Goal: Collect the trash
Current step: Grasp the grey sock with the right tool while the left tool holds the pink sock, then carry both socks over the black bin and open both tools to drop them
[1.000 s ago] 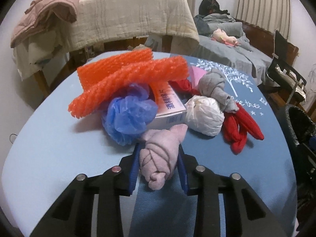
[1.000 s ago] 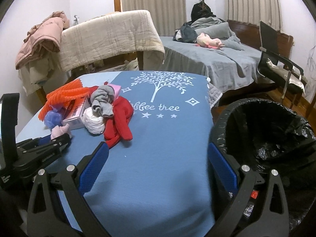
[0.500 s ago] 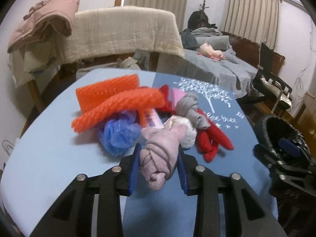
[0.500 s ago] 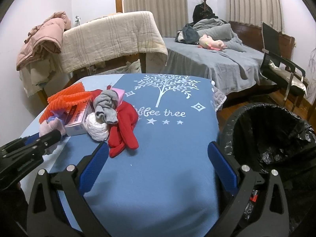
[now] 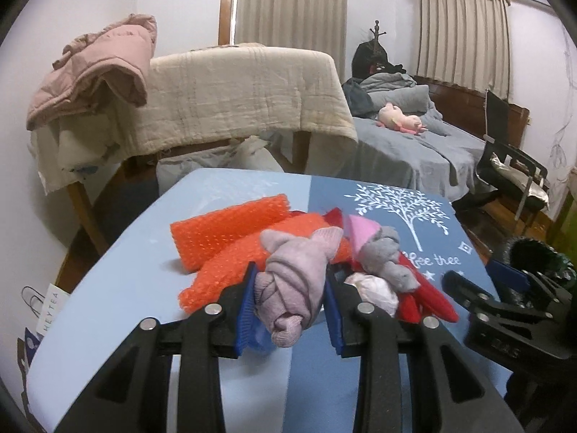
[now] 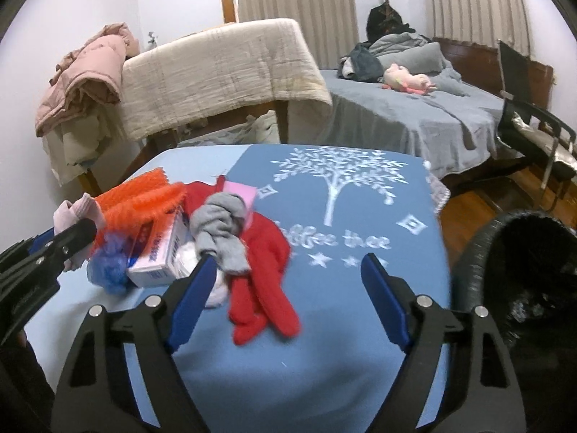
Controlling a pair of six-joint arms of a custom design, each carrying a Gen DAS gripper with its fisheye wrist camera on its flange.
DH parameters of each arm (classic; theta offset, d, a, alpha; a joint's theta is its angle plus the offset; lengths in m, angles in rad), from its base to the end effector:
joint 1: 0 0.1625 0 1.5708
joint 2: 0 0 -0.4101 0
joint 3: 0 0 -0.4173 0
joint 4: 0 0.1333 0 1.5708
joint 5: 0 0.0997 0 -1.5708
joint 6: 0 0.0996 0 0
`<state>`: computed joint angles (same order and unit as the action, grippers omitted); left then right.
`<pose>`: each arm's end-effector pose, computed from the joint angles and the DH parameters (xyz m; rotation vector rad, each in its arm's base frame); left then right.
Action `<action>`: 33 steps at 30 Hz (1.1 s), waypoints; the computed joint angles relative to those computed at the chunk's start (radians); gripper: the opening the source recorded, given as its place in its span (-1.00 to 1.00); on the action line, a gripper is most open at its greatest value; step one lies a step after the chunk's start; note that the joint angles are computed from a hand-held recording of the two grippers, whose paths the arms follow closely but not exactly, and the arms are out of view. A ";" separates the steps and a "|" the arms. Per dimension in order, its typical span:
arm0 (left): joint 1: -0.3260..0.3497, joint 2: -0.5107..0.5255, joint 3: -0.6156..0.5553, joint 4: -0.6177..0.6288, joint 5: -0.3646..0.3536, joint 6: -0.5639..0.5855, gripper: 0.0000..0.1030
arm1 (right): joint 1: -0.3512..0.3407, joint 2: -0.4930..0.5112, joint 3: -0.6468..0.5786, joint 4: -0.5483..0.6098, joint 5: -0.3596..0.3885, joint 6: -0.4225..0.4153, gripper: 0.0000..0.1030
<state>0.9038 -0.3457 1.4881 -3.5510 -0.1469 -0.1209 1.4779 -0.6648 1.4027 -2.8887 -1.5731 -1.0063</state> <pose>-0.2118 -0.6437 -0.0138 -0.1729 1.8381 -1.2794 0.0611 -0.7785 0.1061 1.2130 -2.4708 0.6988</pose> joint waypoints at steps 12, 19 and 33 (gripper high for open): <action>0.011 -0.031 0.055 -0.011 0.020 -0.034 -0.34 | 0.054 0.109 -0.086 0.041 -0.045 -0.018 0.21; 0.013 -0.035 0.057 -0.016 0.019 -0.030 -0.34 | 0.058 0.119 -0.108 0.140 -0.063 -0.039 -0.41; -0.030 0.048 -0.071 -0.252 0.016 0.281 -0.34 | 0.029 -0.057 0.000 0.170 0.103 -0.012 -0.45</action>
